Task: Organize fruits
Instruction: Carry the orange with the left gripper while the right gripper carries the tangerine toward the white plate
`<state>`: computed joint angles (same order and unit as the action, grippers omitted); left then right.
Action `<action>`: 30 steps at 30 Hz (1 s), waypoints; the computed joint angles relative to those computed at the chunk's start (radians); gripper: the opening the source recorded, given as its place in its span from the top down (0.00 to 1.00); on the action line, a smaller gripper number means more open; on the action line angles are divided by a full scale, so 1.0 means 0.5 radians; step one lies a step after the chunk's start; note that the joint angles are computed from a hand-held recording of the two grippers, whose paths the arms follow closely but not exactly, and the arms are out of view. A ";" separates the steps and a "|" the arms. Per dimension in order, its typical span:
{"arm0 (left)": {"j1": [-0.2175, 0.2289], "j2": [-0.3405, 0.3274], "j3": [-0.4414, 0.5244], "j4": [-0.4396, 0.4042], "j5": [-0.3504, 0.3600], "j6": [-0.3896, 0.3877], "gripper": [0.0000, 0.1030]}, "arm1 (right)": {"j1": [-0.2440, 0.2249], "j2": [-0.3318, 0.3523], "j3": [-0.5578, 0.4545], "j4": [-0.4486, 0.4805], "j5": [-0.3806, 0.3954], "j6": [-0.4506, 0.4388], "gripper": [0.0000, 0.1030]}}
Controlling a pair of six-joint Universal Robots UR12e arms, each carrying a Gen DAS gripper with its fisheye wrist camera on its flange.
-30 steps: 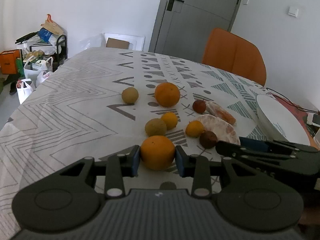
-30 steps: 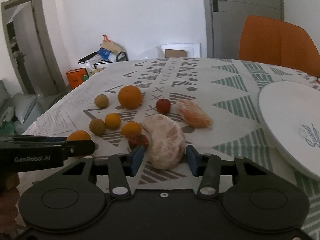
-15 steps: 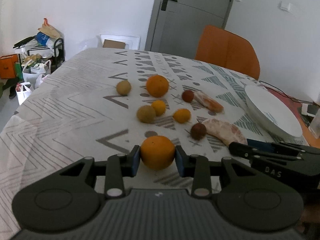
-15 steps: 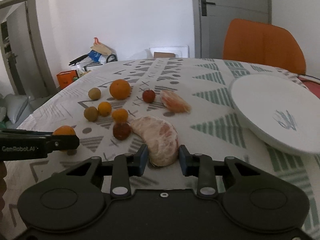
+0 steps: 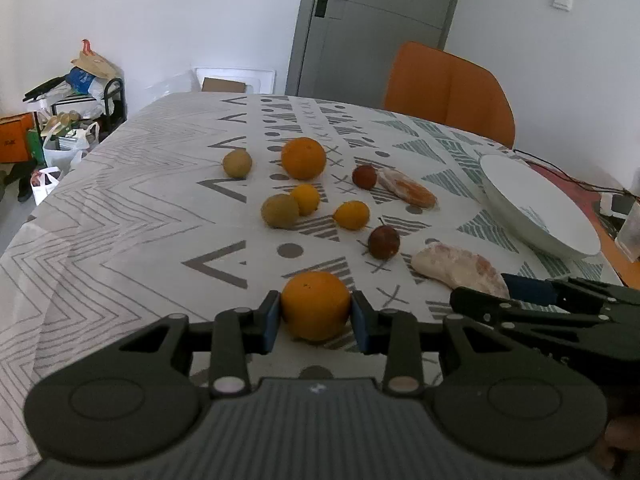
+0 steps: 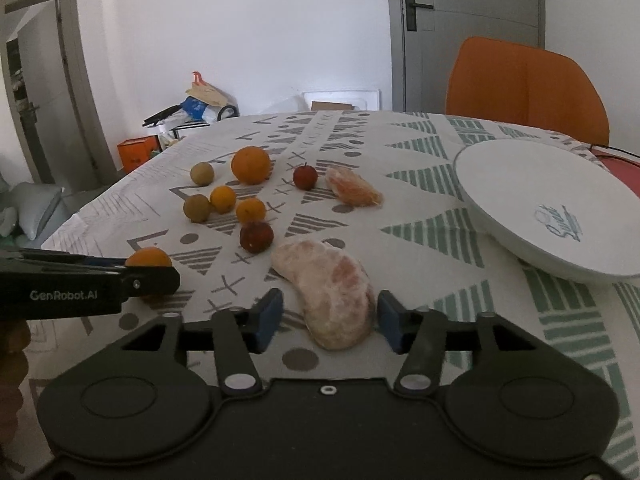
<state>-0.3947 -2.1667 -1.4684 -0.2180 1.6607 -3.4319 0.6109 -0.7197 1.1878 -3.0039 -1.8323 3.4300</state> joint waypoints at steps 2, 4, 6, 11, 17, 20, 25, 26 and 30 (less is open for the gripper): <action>0.003 -0.002 0.004 -0.002 -0.001 0.008 0.65 | 0.003 0.017 -0.027 0.006 -0.018 -0.014 0.44; 0.002 -0.006 0.008 -0.004 0.005 0.022 0.65 | 0.003 0.030 -0.048 0.011 -0.022 -0.019 0.44; -0.004 -0.015 0.018 -0.014 0.033 0.038 0.65 | -0.001 0.037 -0.061 0.006 -0.005 -0.002 0.42; -0.015 -0.031 0.041 -0.020 0.079 0.088 0.65 | 0.010 0.054 -0.078 -0.005 -0.058 -0.033 0.47; -0.023 -0.028 0.066 -0.088 0.105 0.081 0.66 | -0.005 0.033 -0.031 -0.082 0.026 0.000 0.63; -0.035 -0.028 0.075 -0.088 0.135 0.104 0.66 | -0.002 0.017 0.006 -0.152 0.017 0.005 0.63; -0.054 -0.029 0.098 -0.085 0.163 0.128 0.66 | -0.004 -0.010 0.058 -0.268 -0.003 0.018 0.64; -0.060 -0.031 0.107 -0.084 0.171 0.137 0.66 | -0.004 -0.015 0.069 -0.289 -0.011 0.020 0.64; -0.083 -0.040 0.139 -0.053 0.200 0.190 0.66 | -0.010 -0.042 0.123 -0.379 -0.044 0.043 0.64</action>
<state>-0.4361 -2.1867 -1.3991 -0.2446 1.7605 -3.3370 0.6061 -0.7406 1.2494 -3.1935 -1.8545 3.4513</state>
